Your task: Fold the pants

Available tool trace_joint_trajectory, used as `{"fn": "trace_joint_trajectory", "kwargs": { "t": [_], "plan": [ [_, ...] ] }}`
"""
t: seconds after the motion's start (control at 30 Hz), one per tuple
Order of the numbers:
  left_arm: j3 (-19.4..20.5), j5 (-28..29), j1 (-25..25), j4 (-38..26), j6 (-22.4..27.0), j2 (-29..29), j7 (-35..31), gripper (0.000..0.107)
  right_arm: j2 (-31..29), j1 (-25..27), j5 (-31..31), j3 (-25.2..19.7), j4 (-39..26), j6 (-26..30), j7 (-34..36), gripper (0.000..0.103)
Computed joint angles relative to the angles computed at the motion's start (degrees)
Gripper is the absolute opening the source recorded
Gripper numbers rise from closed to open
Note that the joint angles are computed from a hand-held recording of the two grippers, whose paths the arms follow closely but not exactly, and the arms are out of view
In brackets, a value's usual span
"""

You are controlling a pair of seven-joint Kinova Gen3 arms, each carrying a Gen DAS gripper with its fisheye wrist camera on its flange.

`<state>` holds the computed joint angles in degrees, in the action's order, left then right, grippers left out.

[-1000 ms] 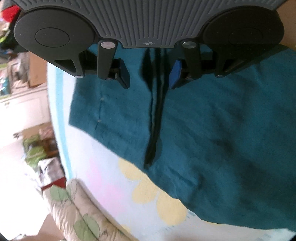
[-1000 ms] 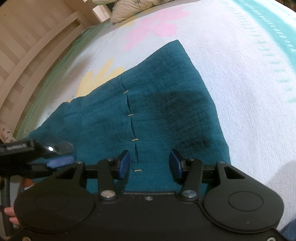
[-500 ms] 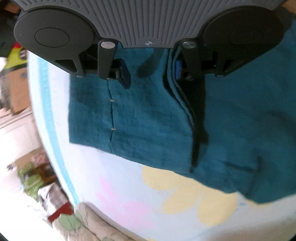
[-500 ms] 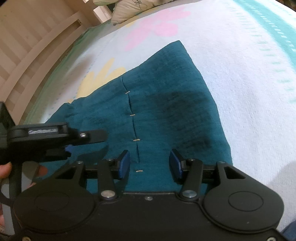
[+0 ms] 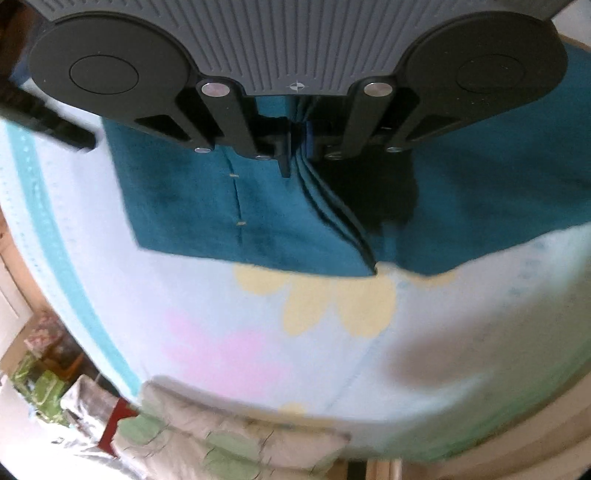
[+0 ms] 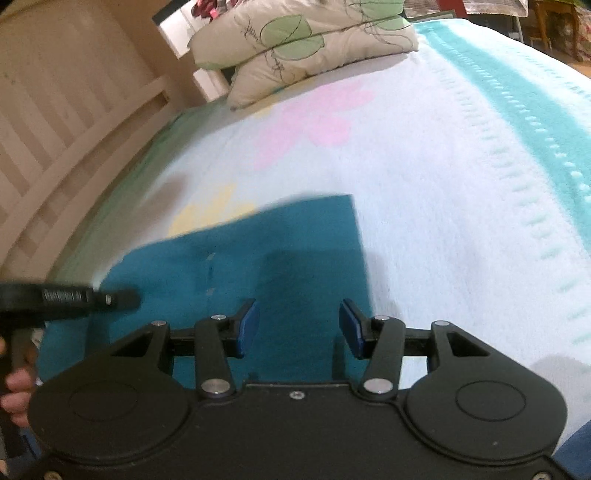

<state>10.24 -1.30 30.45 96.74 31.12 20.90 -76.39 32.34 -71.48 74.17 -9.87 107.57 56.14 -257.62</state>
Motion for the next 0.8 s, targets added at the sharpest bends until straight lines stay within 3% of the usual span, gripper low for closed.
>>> {"fn": "trace_joint_trajectory", "kwargs": {
  "t": [0.07, 0.17, 0.3, 0.37, 0.43, 0.5, 0.7, 0.8],
  "plan": [
    [1.9, 3.1, -3.2, -0.5, 1.7, 1.9, -2.9, 0.007, -0.1, 4.2, -2.1, -3.8, -1.1, 0.4, 4.7, 0.057],
    [-0.2, 1.6, -1.2, -1.2, 3.1, 4.2, -2.7, 0.008, 0.6, 12.1, -2.8, -11.8, -3.0, 2.9, 11.7, 0.056],
    [1.3, 5.1, -3.7, 2.3, -1.0, 3.7, -3.3, 0.01, 3.6, 22.7, -0.2, -22.4, -6.7, 6.9, 21.0, 0.051],
    [2.7, 7.5, -5.7, 2.9, -1.6, 3.7, -4.8, 0.01, 4.9, 26.7, 0.7, -24.8, -8.2, 6.6, 25.6, 0.048],
    [4.3, 10.2, -8.3, 3.8, -2.0, 3.6, -7.3, 0.01, 5.3, 28.0, -1.0, -23.0, -9.9, 3.7, 30.3, 0.042],
    [4.9, 12.1, -9.9, 3.9, -1.9, 3.9, -9.4, 0.01, 5.4, 27.1, -5.3, -17.9, -12.0, -0.3, 34.6, 0.04],
    [2.6, 11.4, -7.4, 2.5, -0.6, 4.6, -9.0, 0.01, 5.3, 20.9, -15.8, -3.6, -13.1, -9.2, 40.1, 0.027],
    [1.7, 10.6, -6.1, 1.7, 0.0, 4.9, -7.5, 0.01, 5.5, 19.8, -17.5, -2.4, -13.9, -8.9, 42.1, 0.026]
  ]
}}
